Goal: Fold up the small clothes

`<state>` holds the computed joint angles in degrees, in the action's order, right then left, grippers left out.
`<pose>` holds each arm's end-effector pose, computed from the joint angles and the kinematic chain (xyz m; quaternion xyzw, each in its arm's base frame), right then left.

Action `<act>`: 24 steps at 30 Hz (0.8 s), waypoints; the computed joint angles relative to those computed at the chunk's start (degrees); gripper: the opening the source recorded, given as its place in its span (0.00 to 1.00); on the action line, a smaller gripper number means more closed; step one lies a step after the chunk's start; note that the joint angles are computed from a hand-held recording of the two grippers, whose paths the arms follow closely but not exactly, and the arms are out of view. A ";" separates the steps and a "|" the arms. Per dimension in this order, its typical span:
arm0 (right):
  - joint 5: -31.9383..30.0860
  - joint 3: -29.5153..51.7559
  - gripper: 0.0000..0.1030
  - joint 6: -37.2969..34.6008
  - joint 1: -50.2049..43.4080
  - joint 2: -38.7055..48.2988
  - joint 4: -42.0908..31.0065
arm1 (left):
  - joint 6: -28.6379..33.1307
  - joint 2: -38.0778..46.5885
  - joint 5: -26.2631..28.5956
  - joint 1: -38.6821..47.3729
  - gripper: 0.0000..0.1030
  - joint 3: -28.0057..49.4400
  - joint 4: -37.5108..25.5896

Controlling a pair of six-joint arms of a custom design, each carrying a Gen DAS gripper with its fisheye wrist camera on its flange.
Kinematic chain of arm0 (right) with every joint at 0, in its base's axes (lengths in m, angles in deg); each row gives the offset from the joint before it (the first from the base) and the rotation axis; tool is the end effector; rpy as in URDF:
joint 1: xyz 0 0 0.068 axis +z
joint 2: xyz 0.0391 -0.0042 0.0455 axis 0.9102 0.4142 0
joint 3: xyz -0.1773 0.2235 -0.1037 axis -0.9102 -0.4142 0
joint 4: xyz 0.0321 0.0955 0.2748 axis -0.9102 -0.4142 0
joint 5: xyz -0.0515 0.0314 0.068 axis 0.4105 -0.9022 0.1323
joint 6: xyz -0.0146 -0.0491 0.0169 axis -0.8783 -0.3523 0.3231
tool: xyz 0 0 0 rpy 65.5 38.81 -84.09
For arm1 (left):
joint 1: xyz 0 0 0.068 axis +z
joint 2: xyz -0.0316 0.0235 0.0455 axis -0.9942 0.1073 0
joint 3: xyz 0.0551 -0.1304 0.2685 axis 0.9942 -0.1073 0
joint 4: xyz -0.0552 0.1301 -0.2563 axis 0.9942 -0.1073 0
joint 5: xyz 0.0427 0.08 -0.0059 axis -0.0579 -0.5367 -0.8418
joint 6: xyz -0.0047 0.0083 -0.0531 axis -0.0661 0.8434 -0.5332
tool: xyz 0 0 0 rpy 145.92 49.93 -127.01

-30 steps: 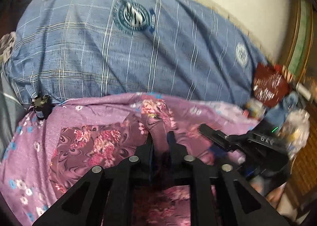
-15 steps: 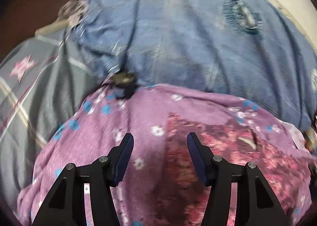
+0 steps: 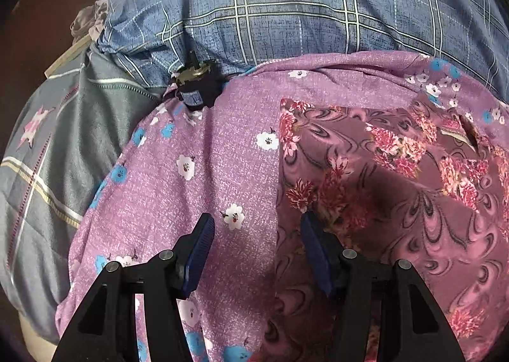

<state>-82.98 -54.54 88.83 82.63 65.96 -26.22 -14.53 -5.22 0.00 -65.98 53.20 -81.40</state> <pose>0.1487 0.0535 0.1658 0.1437 0.9215 0.2505 0.2598 0.2046 0.0719 0.2504 -0.1297 0.9439 0.1316 0.2738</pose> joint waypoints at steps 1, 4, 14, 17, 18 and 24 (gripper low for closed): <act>1.44 -0.41 0.52 1.56 -0.27 -2.39 0.29 | -0.29 0.04 -0.77 -0.72 0.54 -0.03 0.11; 3.12 -0.22 0.63 2.32 1.76 0.03 5.57 | -0.05 1.06 -0.76 -0.81 0.54 -0.41 1.39; 20.98 7.69 0.03 2.24 15.10 22.42 12.36 | 7.84 2.78 -7.22 2.20 0.33 -4.45 7.59; 26.10 6.67 0.04 1.80 16.97 18.34 12.98 | 8.10 4.00 -2.20 7.00 0.33 -3.47 6.76; 25.11 7.45 0.08 1.59 16.63 20.90 12.53 | 8.23 3.57 -1.52 7.84 0.33 -3.34 6.58; 25.65 7.60 0.37 5.55 14.67 21.23 9.98 | 7.53 -0.59 13.51 14.72 0.33 0.30 1.53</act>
